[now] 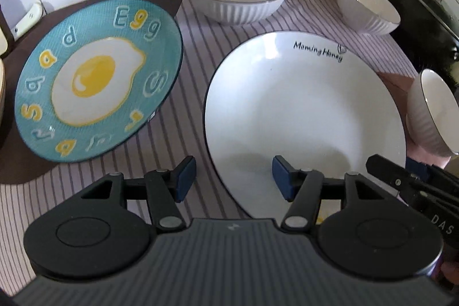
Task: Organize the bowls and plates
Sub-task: 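Move both grippers to the white Morning Honey plate rim and close, then lift the white plate with both grippers and lower it onto the egg plate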
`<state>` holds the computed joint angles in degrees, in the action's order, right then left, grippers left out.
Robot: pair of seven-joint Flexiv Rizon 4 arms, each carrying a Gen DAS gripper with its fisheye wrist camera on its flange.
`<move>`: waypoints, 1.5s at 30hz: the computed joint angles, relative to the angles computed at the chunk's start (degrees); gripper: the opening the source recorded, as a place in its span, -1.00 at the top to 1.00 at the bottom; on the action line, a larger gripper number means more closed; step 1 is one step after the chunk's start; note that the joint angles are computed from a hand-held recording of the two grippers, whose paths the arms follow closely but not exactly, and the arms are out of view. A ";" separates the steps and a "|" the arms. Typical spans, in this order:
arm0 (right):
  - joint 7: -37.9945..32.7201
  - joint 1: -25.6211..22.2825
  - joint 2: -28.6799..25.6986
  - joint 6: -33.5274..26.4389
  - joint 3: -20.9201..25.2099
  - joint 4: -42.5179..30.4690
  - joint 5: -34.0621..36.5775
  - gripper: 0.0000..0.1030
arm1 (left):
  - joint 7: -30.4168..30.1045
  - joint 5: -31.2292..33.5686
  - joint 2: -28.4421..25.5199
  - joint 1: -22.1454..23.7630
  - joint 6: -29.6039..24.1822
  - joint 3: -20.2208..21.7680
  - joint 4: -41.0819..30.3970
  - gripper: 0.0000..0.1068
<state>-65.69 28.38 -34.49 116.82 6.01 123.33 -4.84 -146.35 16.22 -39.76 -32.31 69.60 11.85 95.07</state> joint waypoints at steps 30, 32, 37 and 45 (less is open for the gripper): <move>3.76 -19.03 0.94 -11.92 16.72 -2.09 -16.07 0.49 | 11.09 -9.81 5.75 6.78 -1.68 -6.61 6.17 0.48; 3.31 -20.08 1.33 -12.22 17.72 -2.00 -17.58 0.49 | 10.73 -10.07 7.17 6.84 -1.51 -6.89 7.52 0.48; 2.52 -24.39 1.60 -11.86 21.95 -2.11 -21.41 0.49 | 7.45 -7.68 11.49 5.22 -1.52 -5.24 10.27 0.48; -1.89 -32.98 -1.79 -17.20 33.44 -7.28 -27.51 0.49 | -5.16 -0.83 18.16 4.06 -4.96 -3.22 13.36 0.48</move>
<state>-67.58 -4.60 -36.28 99.62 39.45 116.05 -32.35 -151.51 15.39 -21.60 -28.25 64.63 8.64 108.43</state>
